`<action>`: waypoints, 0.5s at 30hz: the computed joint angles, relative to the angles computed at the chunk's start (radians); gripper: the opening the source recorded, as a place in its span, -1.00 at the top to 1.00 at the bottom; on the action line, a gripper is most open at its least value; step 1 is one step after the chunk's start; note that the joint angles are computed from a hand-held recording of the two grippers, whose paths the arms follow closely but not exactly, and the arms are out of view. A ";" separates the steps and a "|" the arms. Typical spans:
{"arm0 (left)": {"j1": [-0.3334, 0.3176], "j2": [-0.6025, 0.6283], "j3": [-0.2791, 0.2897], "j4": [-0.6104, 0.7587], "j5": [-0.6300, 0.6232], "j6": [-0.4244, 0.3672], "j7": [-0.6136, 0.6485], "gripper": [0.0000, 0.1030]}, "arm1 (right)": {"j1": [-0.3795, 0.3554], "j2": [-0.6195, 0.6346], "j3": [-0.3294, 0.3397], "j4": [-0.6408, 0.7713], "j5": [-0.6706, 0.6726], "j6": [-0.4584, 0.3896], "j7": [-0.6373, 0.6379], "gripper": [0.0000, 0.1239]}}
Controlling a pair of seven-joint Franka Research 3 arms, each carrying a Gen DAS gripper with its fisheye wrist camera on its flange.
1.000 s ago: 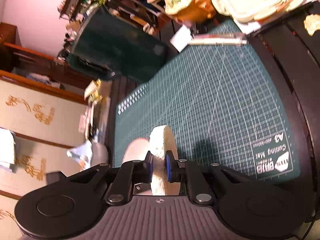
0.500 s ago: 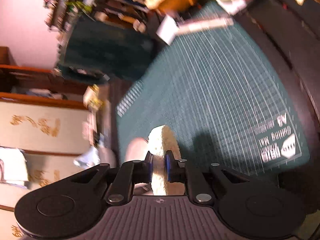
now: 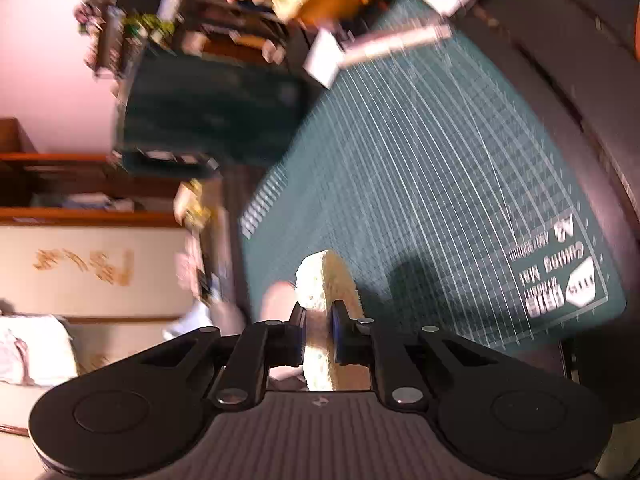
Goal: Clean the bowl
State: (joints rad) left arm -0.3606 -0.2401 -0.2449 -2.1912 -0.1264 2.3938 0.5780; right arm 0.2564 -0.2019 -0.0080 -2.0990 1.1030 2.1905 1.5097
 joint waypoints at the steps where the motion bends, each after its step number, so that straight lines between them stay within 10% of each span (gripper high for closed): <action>1: 0.000 -0.001 0.001 -0.001 -0.001 0.001 0.000 0.66 | 0.001 -0.001 0.000 -0.001 0.004 0.002 -0.004 0.80; 15: -0.001 -0.001 0.001 -0.002 -0.001 0.002 0.004 0.66 | -0.007 -0.001 -0.004 -0.007 0.016 -0.013 0.006 0.80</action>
State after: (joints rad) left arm -0.3611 -0.2413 -0.2442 -2.1933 -0.1272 2.3958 0.5817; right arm 0.2495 -0.2028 -0.0121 -2.1057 1.1192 2.1779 1.5155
